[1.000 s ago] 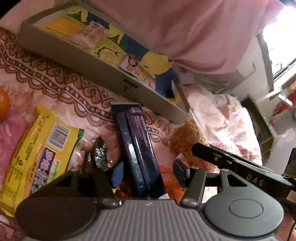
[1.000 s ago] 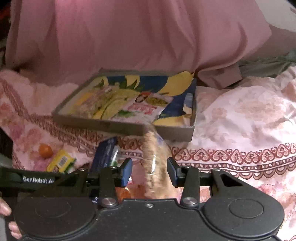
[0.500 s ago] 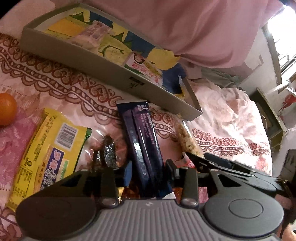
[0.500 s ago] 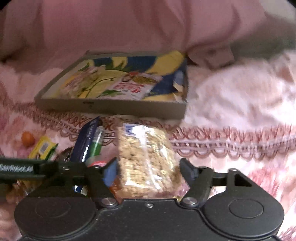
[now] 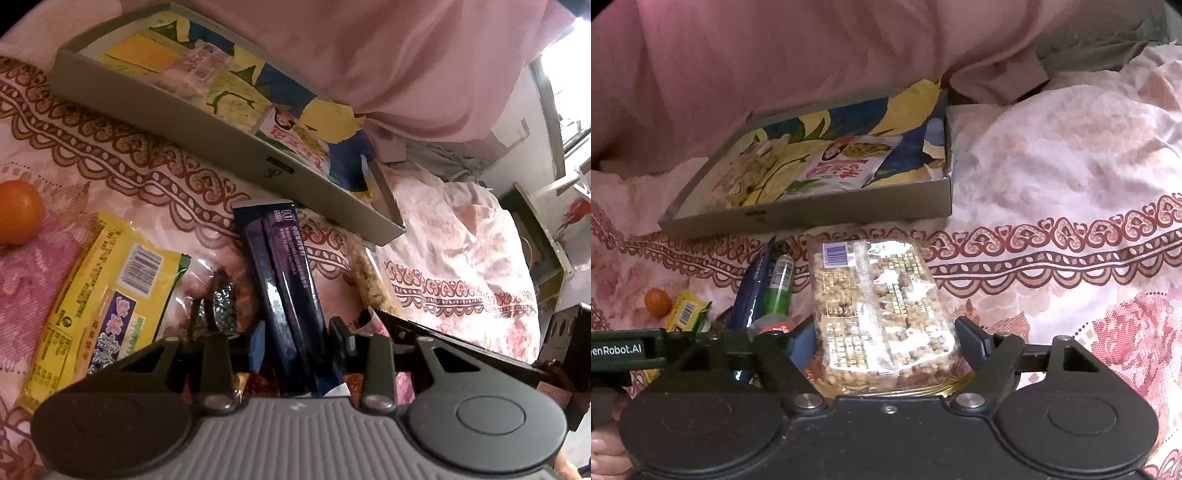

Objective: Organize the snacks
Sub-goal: 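Carry the blue tube and rice cracker bag with both grippers to the tray, then lower and open left gripper on the blue tube while right releases the rice bag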

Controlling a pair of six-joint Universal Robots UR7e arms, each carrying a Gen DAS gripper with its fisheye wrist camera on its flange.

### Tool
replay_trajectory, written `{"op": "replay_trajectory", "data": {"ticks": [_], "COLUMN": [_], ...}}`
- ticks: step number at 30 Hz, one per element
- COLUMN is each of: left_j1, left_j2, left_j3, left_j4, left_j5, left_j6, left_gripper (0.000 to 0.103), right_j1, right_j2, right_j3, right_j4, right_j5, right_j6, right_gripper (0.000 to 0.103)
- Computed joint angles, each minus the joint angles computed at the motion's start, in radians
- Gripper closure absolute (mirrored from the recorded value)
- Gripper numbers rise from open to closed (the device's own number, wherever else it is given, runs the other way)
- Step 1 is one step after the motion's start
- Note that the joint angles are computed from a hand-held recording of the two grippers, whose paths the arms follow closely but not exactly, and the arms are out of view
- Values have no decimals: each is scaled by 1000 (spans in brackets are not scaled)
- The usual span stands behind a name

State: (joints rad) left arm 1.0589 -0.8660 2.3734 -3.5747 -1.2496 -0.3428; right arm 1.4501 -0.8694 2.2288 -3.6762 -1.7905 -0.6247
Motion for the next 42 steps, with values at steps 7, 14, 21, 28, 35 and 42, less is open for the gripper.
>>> {"op": "replay_trajectory", "data": {"ticks": [7,14,21,28,35,42], "left_j1": [-11,-50,-93,-51,4,54], "left_j2": [-14,-8,-51,-37,67,137], "left_j3": [17,39,6,-186,-380,-461], "left_j4": [-40,-157,-168,-135,-98,-21], "left_j5": [-1,31,141,160,137,123], "left_j6": [-8,23,79,124,148,160], "left_gripper": [64,64,64,64,64,64], "right_j1": [15,23,58,83,62,42], "right_j2": [12,28,38,59,118,157], "right_j3": [26,51,1,-107,-239,-307], "right_j4": [-99,-223,-266,-243,-199,-143], "right_j5": [12,95,137,183,194,166], "right_j6": [-55,-116,-73,-24,-24,7], "right_gripper": [25,25,25,25,25,25]}}
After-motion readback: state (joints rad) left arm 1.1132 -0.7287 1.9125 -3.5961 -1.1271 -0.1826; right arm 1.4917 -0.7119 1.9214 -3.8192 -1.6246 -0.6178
